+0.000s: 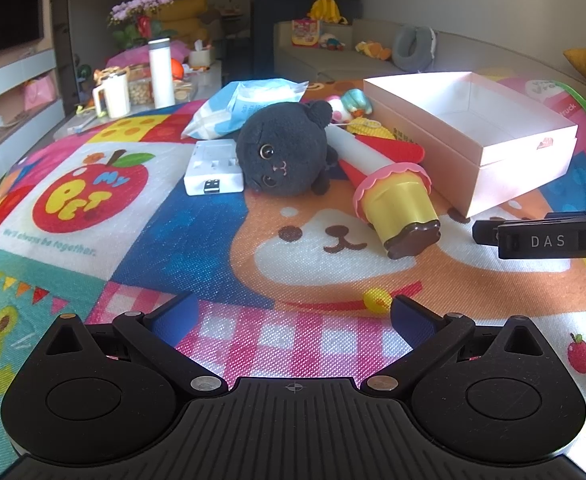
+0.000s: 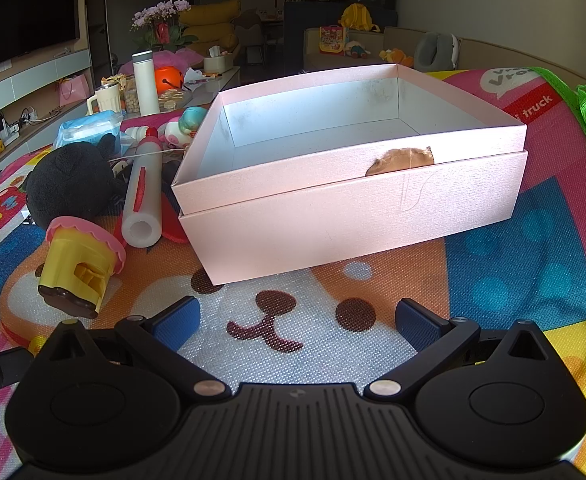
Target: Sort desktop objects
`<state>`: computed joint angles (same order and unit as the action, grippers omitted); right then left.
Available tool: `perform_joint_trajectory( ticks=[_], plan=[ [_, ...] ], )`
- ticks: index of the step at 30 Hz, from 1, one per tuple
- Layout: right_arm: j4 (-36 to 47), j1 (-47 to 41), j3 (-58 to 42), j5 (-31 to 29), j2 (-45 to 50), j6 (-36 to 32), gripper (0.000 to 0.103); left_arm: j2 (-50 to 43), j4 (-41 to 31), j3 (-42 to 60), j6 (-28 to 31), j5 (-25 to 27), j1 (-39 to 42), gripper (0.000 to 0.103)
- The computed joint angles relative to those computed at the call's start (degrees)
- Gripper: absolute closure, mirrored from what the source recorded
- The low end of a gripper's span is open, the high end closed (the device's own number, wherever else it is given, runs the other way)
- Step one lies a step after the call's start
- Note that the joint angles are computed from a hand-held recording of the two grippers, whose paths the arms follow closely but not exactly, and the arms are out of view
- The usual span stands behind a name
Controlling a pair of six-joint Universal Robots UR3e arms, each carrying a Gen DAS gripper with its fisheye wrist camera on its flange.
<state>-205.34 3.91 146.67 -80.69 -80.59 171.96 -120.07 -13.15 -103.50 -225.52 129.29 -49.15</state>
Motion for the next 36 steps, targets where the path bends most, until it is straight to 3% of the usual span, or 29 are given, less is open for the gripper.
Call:
perform_joint_trajectory(
  ticks=[36],
  plan=[
    [0.77,0.21,-0.57,-0.61,-0.35,0.70,0.000,0.19,-2.38,0.93,-0.02,0.43,-0.33,0.000]
  ],
)
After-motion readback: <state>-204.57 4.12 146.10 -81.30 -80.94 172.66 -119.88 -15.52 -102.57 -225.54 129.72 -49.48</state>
